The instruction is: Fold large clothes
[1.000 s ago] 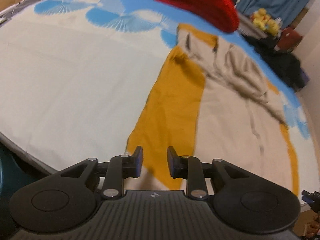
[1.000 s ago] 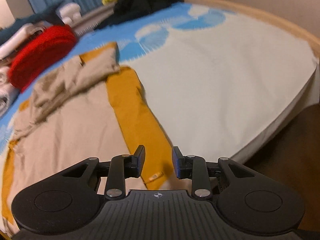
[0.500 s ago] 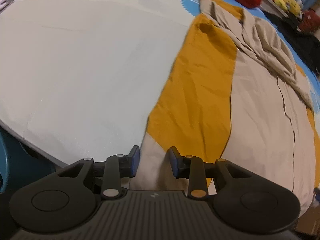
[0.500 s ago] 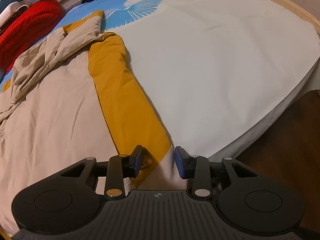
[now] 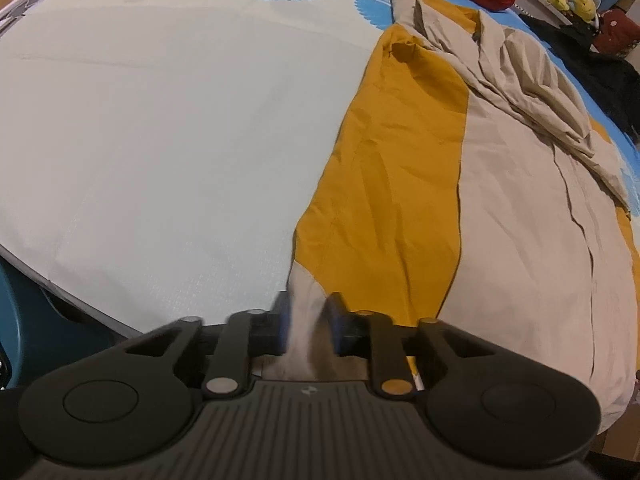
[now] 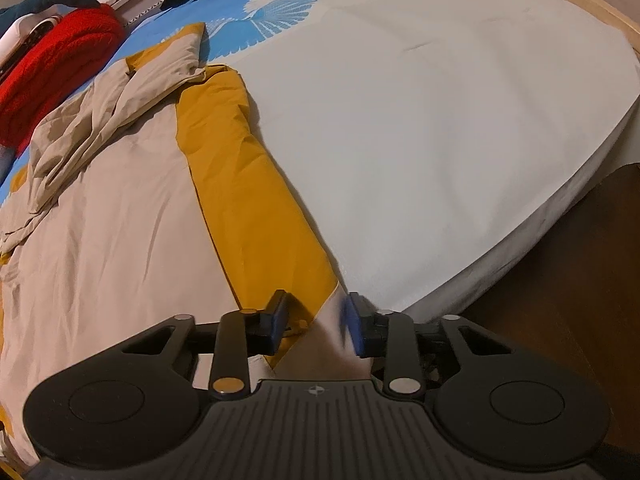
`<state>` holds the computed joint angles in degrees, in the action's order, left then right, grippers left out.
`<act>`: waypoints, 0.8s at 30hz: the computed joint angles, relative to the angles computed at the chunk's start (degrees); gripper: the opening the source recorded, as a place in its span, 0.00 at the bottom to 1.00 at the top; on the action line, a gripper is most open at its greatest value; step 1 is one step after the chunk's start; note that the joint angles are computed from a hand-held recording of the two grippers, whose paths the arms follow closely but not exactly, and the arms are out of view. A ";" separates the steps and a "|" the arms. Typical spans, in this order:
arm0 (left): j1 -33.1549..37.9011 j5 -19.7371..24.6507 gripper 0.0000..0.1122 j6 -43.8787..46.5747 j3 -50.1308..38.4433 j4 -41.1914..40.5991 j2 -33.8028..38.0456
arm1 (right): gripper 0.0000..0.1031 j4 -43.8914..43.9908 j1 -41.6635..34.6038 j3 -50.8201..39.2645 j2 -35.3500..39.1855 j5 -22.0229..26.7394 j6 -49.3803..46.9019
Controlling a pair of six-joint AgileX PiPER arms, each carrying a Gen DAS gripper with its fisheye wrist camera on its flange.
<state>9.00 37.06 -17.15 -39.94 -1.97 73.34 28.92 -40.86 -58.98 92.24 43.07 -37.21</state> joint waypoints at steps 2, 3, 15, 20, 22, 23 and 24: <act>-0.09 0.05 0.17 -0.13 0.09 0.11 -0.12 | 0.18 1.68 -1.01 -0.23 -0.07 0.53 -0.53; 0.04 0.11 0.17 0.00 0.05 -0.01 -0.05 | 0.18 2.61 -1.62 -0.40 0.03 0.79 -0.73; -1.29 0.23 0.20 -2.58 -0.20 2.43 0.61 | 0.54 0.76 0.06 -0.33 1.26 -1.43 1.40; 0.46 -0.13 0.20 0.07 0.17 -0.43 0.22 | 0.35 1.38 1.08 0.38 0.30 -1.12 -2.12; 1.14 -0.13 0.20 0.88 0.24 -1.52 0.22 | 0.32 4.07 -0.34 -0.62 0.52 2.18 -3.61; 1.36 -0.06 0.20 1.10 0.18 -1.84 0.31 | 0.32 4.93 -0.82 -0.80 0.57 3.28 -4.45; 1.38 0.06 0.20 1.08 0.06 -1.99 0.37 | 0.32 4.79 -0.79 -0.85 0.65 3.68 -4.73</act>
